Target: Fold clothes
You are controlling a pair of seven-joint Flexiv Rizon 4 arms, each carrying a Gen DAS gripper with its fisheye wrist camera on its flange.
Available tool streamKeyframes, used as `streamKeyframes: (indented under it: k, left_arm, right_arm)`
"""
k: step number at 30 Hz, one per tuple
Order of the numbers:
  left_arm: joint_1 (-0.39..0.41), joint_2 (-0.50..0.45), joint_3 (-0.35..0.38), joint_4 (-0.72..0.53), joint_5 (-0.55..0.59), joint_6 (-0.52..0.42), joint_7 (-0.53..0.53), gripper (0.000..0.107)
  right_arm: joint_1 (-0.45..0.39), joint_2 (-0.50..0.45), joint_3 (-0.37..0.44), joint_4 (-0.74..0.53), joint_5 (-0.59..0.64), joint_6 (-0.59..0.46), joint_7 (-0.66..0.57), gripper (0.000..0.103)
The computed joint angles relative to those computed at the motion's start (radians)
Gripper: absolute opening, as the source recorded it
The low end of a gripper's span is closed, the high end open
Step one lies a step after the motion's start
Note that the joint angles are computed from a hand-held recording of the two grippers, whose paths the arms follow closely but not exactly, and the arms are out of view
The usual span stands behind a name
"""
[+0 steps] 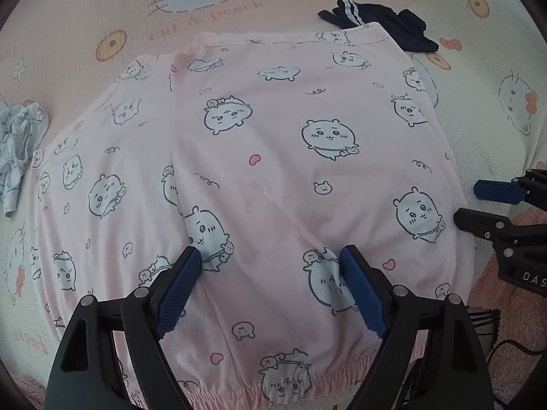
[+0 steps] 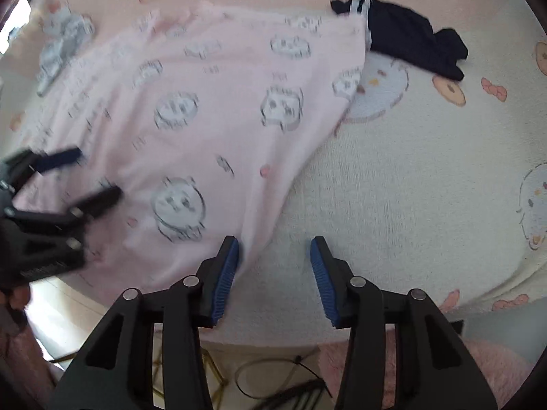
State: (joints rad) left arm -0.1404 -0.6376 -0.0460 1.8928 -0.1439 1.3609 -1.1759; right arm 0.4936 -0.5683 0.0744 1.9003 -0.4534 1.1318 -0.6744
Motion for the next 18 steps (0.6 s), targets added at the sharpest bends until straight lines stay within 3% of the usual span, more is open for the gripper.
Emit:
streamKeyframes:
  k: [4, 5, 7, 9, 12, 14, 17, 18]
  left_arm:
    - [0.006, -0.013, -0.004, -0.019, -0.008, -0.026, -0.001, 0.085]
    - [0.005, -0.015, -0.003, -0.024, -0.009, -0.029, -0.003, 0.085]
    - [0.003, -0.018, -0.001, -0.027, -0.008, -0.027, -0.007, 0.085]
    - [0.004, -0.020, -0.002, -0.027, -0.008, -0.020, -0.008, 0.085]
    - [0.016, -0.013, -0.007, -0.028, -0.014, -0.036, -0.002, 0.085]
    - [0.054, 0.005, -0.038, -0.006, -0.038, -0.012, 0.014, 0.085]
    - [0.099, 0.027, -0.061, 0.023, -0.067, 0.011, 0.042, 0.085]
    - [0.089, 0.026, -0.037, 0.011, -0.059, -0.024, 0.042, 0.085]
  right_arm:
    - [0.021, 0.040, -0.020, 0.011, -0.008, -0.108, 0.081, 0.051]
    - [0.021, 0.049, -0.025, 0.024, -0.027, -0.078, 0.099, 0.050]
    - [-0.024, 0.053, 0.016, 0.052, -0.020, 0.095, 0.077, 0.050]
    - [-0.037, 0.042, 0.055, 0.030, -0.003, 0.112, 0.006, 0.049]
    - [-0.006, 0.011, 0.068, -0.031, 0.036, -0.080, -0.054, 0.049]
    - [0.000, 0.026, 0.062, -0.040, 0.055, -0.139, -0.044, 0.049]
    - [-0.011, 0.046, 0.048, -0.006, 0.076, -0.050, 0.005, 0.050]
    - [-0.002, 0.052, 0.026, 0.006, 0.056, -0.003, 0.031, 0.050]
